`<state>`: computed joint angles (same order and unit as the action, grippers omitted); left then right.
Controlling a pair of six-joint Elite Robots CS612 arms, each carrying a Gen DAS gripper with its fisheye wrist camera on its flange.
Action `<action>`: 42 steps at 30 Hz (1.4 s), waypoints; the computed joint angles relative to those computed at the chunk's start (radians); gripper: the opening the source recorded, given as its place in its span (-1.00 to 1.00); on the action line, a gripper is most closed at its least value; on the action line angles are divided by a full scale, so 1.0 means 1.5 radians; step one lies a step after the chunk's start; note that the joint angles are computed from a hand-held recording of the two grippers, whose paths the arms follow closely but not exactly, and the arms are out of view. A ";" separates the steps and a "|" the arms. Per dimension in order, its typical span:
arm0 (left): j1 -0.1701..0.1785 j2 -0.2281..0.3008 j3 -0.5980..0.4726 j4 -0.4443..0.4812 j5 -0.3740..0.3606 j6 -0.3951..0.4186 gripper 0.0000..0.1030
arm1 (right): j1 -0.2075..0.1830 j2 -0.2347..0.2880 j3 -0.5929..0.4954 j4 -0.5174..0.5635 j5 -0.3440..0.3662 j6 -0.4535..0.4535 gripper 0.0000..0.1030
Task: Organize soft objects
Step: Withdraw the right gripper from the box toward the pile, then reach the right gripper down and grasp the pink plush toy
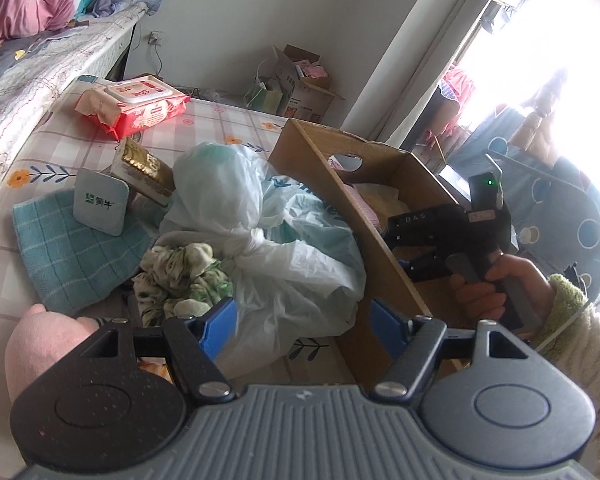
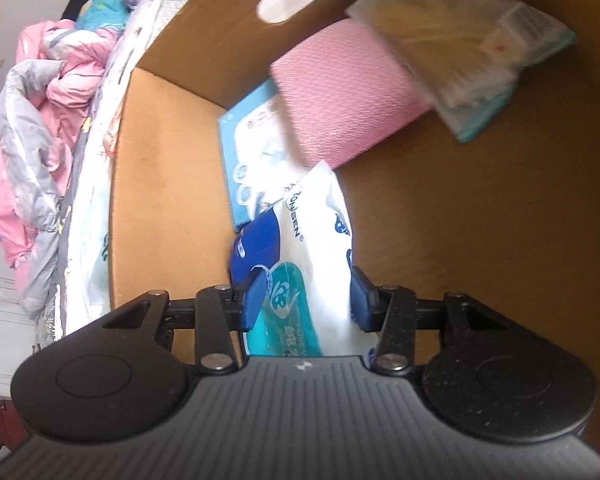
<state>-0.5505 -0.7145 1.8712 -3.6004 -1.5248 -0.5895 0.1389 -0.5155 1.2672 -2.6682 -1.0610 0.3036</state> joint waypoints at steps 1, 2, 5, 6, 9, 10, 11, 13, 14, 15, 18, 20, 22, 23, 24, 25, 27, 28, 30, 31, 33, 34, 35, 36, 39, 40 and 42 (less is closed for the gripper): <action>-0.001 -0.002 0.003 -0.001 0.006 0.002 0.44 | 0.000 -0.002 0.000 0.002 -0.002 -0.002 -0.07; -0.002 -0.004 0.007 -0.003 0.012 0.004 0.44 | 0.000 -0.005 0.003 -0.002 -0.005 0.001 -0.06; -0.004 -0.008 0.018 -0.009 0.026 0.000 0.44 | -0.005 -0.018 0.025 -0.038 -0.004 0.028 0.02; -0.004 -0.009 0.021 -0.011 0.030 -0.003 0.45 | -0.007 -0.024 0.034 -0.045 -0.005 0.032 0.03; -0.007 -0.013 0.032 -0.009 0.045 -0.013 0.49 | -0.010 -0.039 0.055 -0.045 -0.005 0.047 0.04; -0.008 -0.014 0.036 -0.009 0.051 -0.015 0.49 | -0.010 -0.039 0.057 -0.039 0.001 0.051 0.04; -0.009 -0.015 0.040 -0.008 0.057 -0.019 0.50 | -0.011 -0.040 0.061 -0.032 0.011 0.051 0.04; -0.011 -0.017 0.047 -0.002 0.062 -0.028 0.50 | -0.005 -0.038 0.060 -0.030 0.002 0.050 0.16; -0.011 -0.018 0.050 0.000 0.066 -0.033 0.50 | -0.002 -0.039 0.061 -0.031 -0.006 0.048 0.19; -0.012 -0.020 0.055 0.001 0.071 -0.037 0.50 | 0.000 -0.038 0.061 -0.037 -0.006 0.051 0.24; -0.016 -0.029 0.072 -0.007 0.101 -0.045 0.50 | -0.001 -0.040 0.065 -0.048 -0.010 0.058 0.28; -0.018 -0.033 0.085 -0.020 0.122 -0.052 0.54 | -0.002 -0.045 0.073 -0.057 -0.023 0.062 0.30; -0.020 -0.038 0.097 -0.030 0.141 -0.060 0.55 | -0.001 -0.055 0.088 -0.081 -0.044 0.066 0.33; -0.020 -0.041 0.103 -0.032 0.149 -0.064 0.55 | -0.002 -0.061 0.099 -0.099 -0.055 0.067 0.34; -0.022 -0.043 0.109 -0.033 0.158 -0.068 0.55 | -0.001 -0.068 0.110 -0.122 -0.068 0.068 0.36; -0.023 -0.045 0.114 -0.032 0.167 -0.071 0.55 | -0.001 -0.074 0.122 -0.147 -0.078 0.068 0.37; -0.028 -0.050 0.125 -0.026 0.188 -0.072 0.55 | 0.001 -0.087 0.145 -0.200 -0.094 0.067 0.38; -0.030 -0.052 0.130 -0.022 0.199 -0.072 0.56 | 0.002 -0.094 0.157 -0.226 -0.098 0.065 0.39; -0.034 -0.055 0.138 -0.011 0.214 -0.071 0.56 | 0.006 -0.105 0.178 -0.277 -0.092 0.053 0.40; -0.037 -0.056 0.141 -0.004 0.222 -0.073 0.56 | 0.008 -0.111 0.188 -0.298 -0.079 0.044 0.42; -0.043 -0.058 0.147 0.013 0.242 -0.072 0.56 | 0.012 -0.118 0.199 -0.324 -0.031 0.022 0.44; -0.045 -0.058 0.149 0.020 0.252 -0.070 0.56 | 0.015 -0.120 0.201 -0.326 -0.003 0.005 0.45; -0.048 -0.059 0.151 0.028 0.259 -0.069 0.56 | 0.019 -0.122 0.202 -0.319 0.023 -0.015 0.46; -0.050 -0.059 0.153 0.035 0.265 -0.069 0.56 | 0.024 -0.124 0.201 -0.306 0.049 -0.035 0.46; -0.054 -0.058 0.160 0.042 0.279 -0.072 0.56 | 0.037 -0.117 0.186 -0.248 0.150 -0.091 0.46; -0.056 -0.057 0.163 0.041 0.285 -0.071 0.56 | 0.042 -0.113 0.178 -0.217 0.182 -0.112 0.46; -0.058 -0.053 0.168 0.042 0.299 -0.067 0.56 | 0.056 -0.106 0.162 -0.148 0.223 -0.146 0.46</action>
